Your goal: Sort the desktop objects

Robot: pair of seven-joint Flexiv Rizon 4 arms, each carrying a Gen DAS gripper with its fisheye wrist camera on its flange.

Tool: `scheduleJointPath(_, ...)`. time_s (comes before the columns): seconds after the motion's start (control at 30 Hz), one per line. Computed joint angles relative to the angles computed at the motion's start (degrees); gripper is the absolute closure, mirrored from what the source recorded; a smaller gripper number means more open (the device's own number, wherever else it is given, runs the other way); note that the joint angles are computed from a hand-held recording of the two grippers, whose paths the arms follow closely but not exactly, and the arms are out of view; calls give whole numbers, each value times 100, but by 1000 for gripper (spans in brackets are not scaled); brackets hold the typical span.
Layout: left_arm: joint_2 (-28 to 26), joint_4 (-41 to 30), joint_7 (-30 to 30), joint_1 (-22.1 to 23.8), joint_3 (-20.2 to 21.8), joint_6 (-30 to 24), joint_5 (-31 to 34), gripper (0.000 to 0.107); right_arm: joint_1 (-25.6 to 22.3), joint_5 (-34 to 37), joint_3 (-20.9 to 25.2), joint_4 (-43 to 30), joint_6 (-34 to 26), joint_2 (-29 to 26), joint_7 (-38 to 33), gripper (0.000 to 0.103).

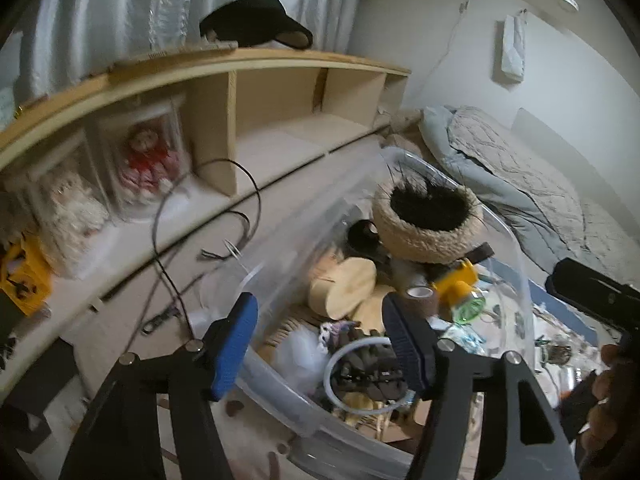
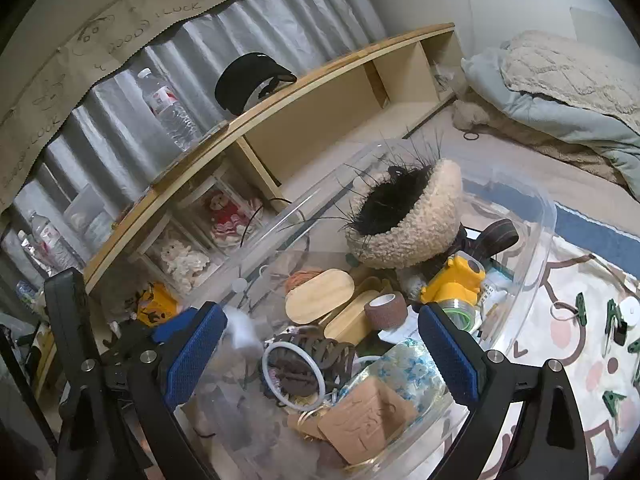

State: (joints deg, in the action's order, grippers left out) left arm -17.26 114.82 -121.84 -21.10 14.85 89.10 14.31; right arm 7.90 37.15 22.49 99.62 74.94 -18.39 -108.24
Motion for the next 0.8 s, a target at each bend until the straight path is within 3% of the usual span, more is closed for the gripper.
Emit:
scheduleJointPath(0.23, 130, 85, 79, 38, -29, -18, 111, 42, -88, 216, 28, -41, -52, 66, -101, 5)
scheduleJointPath(0.37, 244, 250, 274, 240, -284, 89, -27, 42, -80, 337, -3, -36, -66, 120, -129, 5)
scheduleJointPath(0.5, 336, 275, 241, 116, -180, 35, 100, 41, -38, 396, -37, 14, -90, 182, -133, 5)
scheduleJointPath(0.63, 449, 283, 41, 35, -73, -12, 386, 26, 40, 397, -71, 113, -47, 269, -203, 5)
scheduleJointPath(0.73, 494, 106, -506, -283, 318, -158, 1116, 19, 117, 375, -87, 218, 127, 325, -255, 5)
scheduleJointPath(0.8, 534, 74, -685, -235, 281, -218, 1379, 12, 244, 189, -170, 334, 287, 353, -128, 5)
